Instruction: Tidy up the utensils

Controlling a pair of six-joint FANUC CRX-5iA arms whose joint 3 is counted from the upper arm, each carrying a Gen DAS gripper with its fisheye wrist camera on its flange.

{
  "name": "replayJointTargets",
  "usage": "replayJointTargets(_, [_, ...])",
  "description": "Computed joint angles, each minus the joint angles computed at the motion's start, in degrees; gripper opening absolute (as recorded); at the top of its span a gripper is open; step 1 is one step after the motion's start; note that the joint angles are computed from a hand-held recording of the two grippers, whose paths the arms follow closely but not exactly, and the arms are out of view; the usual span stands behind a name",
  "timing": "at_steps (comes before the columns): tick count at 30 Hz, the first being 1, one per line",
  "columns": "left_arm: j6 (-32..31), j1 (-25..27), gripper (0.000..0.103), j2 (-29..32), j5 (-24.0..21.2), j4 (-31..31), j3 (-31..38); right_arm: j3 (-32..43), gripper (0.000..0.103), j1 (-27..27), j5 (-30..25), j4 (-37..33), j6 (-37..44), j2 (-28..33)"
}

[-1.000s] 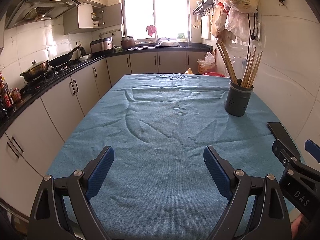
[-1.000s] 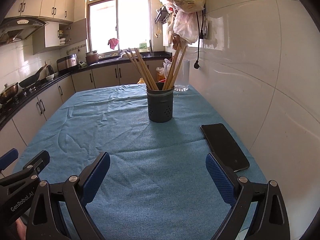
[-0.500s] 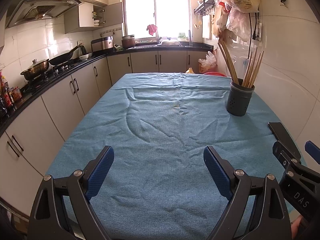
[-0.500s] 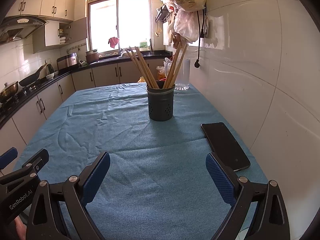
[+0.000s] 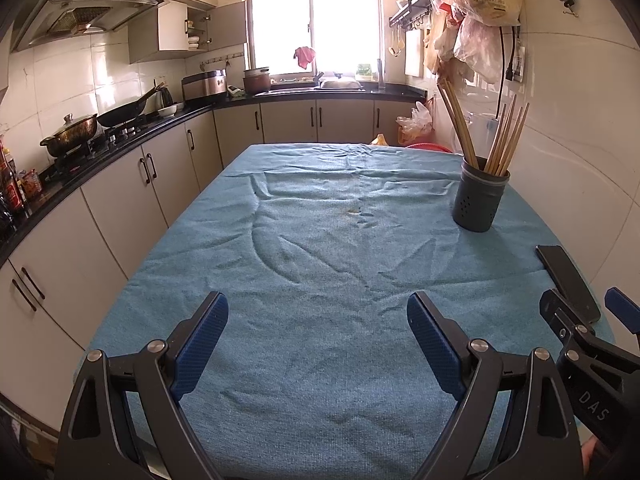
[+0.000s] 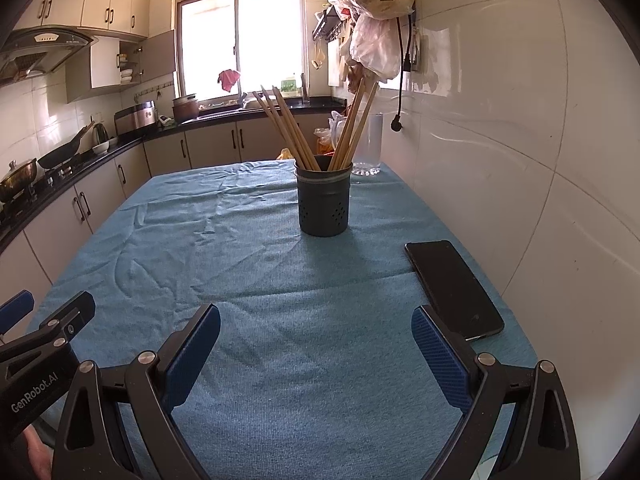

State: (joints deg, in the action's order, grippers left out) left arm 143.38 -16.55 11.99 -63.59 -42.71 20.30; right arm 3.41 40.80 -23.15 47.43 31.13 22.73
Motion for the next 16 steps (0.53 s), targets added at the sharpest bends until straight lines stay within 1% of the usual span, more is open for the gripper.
replayJointTargets(11, [0.07, -0.1, 0.09, -0.07, 0.06, -0.23, -0.13, 0.74, 0.099, 0.07, -0.29, -1.22, 1.49, 0.3])
replayJointTargets(13, [0.34, -0.05, 0.09, -0.57, 0.99, -0.49, -0.89, 0.76, 0.099, 0.12, -0.35, -1.31, 1.51, 0.32])
replayJointTargets(15, [-1.64, 1.57, 0.09, -0.8, 2.54, 2.15, -1.43, 1.58, 0.099, 0.27, -0.63, -3.5, 3.62, 0.56])
replayJointTargets(16, [-3.67, 3.34, 0.091, -0.79, 3.29, 4.6, -1.58, 3.58, 0.1, 0.47, -1.49, -8.11, 8.0, 1.24])
